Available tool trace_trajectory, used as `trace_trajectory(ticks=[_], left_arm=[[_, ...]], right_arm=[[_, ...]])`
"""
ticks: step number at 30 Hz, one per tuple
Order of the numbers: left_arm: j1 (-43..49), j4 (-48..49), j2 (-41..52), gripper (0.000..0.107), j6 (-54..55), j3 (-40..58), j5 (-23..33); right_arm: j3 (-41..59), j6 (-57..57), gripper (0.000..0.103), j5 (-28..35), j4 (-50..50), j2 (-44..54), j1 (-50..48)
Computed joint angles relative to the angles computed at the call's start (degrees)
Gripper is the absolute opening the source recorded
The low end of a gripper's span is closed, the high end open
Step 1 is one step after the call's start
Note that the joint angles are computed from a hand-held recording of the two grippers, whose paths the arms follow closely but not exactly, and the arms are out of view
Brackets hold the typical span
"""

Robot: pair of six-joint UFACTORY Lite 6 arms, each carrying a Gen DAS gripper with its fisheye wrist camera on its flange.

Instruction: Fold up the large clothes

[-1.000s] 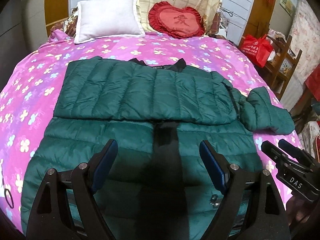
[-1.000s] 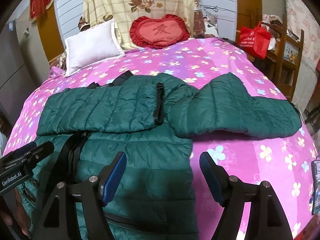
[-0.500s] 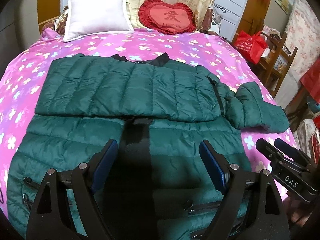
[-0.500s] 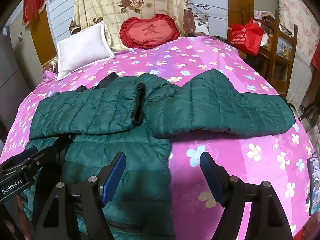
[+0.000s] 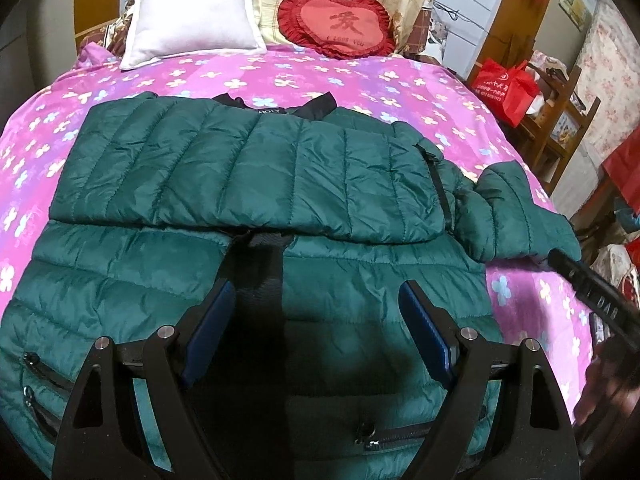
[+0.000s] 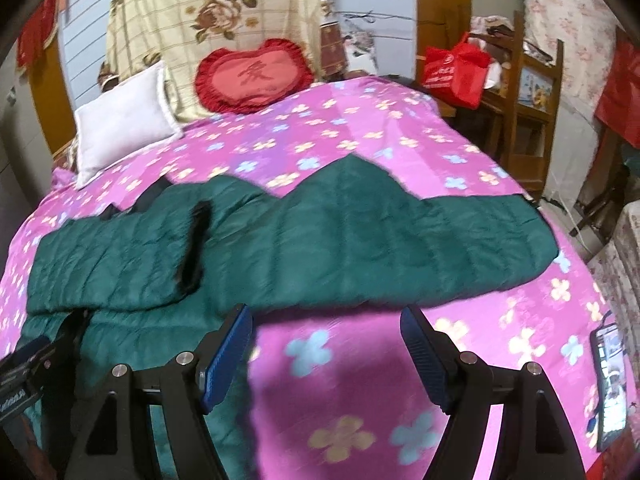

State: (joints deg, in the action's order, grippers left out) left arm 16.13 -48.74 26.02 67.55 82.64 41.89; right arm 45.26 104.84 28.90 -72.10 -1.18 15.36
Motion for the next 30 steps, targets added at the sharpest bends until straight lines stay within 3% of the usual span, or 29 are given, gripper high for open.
trace_trajectory(ticks=[9, 11, 18, 26, 30], left_arm=[[1.1, -3.6, 2.6, 0.084, -1.0, 3.7, 1.2], [1.2, -3.5, 3.8, 0.084, -2.2, 5.4, 1.6], [1.6, -2.6, 5.7, 0.084, -2.5, 6.9, 1.5], [3.1, -4.0, 7.1, 0.084, -1.6, 8.3, 2.7], [3.1, -3.1, 8.6, 0.084, -2.4, 9.6, 3.0]], right_arm=[[1.2, -2.5, 0.076, -4.0, -3.9, 1.2, -14.2], [2.1, -1.9, 0.081, -3.8, -5.4, 2.9, -17.3], [6.4, 1.7, 0.081, -7.2, -12.1, 9.9, -31.5], [14.5, -1.8, 0.082, -10.9, -9.1, 19.5, -44.8], [19.8, -11.8, 0.082, -16.2, -0.1, 25.9, -50.0]])
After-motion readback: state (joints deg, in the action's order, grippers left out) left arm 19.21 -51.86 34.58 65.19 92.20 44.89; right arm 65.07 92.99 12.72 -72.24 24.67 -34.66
